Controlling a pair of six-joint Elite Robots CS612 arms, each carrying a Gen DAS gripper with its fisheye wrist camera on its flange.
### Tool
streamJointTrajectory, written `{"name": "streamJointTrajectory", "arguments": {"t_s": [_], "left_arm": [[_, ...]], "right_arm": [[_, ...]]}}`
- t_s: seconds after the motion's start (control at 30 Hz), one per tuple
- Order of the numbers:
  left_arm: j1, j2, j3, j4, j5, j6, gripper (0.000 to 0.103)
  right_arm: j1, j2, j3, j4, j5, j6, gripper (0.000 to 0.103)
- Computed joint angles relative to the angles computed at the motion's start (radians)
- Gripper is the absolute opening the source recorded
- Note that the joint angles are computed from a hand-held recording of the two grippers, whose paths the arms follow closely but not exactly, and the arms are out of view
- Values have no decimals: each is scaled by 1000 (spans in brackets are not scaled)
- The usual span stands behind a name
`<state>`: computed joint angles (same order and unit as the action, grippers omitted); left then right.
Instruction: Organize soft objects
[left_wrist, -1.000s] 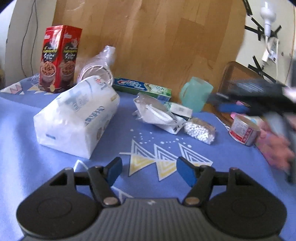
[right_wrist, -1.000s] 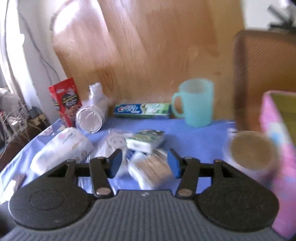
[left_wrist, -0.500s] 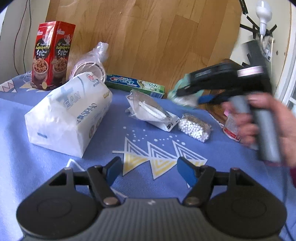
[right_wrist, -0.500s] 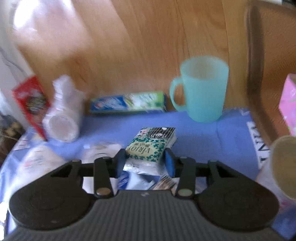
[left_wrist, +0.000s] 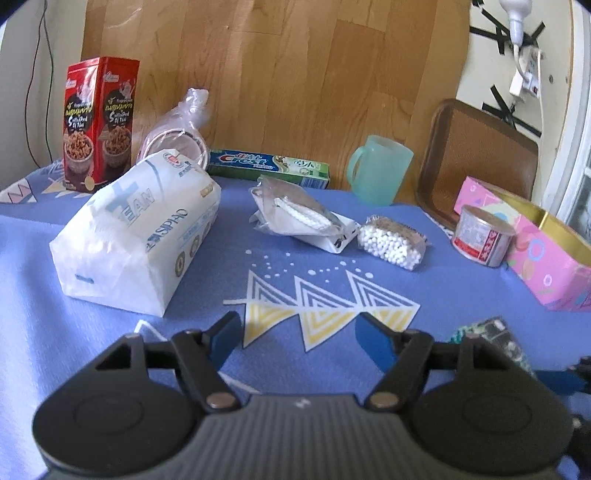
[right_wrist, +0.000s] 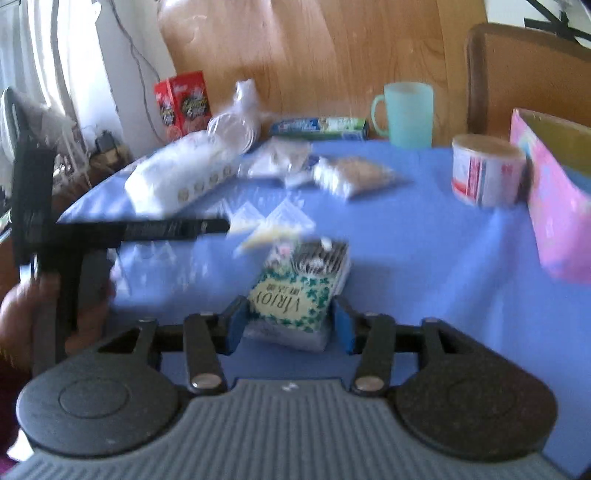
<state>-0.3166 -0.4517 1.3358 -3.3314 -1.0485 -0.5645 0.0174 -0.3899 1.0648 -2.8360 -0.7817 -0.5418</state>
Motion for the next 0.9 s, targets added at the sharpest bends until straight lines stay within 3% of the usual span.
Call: {"name": "streamJointTrajectory", "arguments": {"t_s": [0.13, 0.2, 0.47, 0.6, 0.8, 0.9], "left_arm": [[0, -2, -6, 25, -5, 26, 77], [-1, -2, -10, 42, -1, 37, 78], [-12, -7, -33, 154, 49, 62, 82], [-9, -23, -9, 144, -1, -1, 100], [-17, -35, 24, 69, -83, -52, 103], [-27, -31, 2, 129, -40, -54, 103]], "right_arm": [[2, -8, 23, -62, -2, -12, 77], [-3, -11, 32, -79, 26, -36, 80], [-1, -5, 44, -108, 25, -86, 80], [-1, 5, 35, -122, 22, -83, 80], [-11, 22, 12, -109, 52, -33, 80], [-12, 28, 5, -102, 61, -22, 80]]}}
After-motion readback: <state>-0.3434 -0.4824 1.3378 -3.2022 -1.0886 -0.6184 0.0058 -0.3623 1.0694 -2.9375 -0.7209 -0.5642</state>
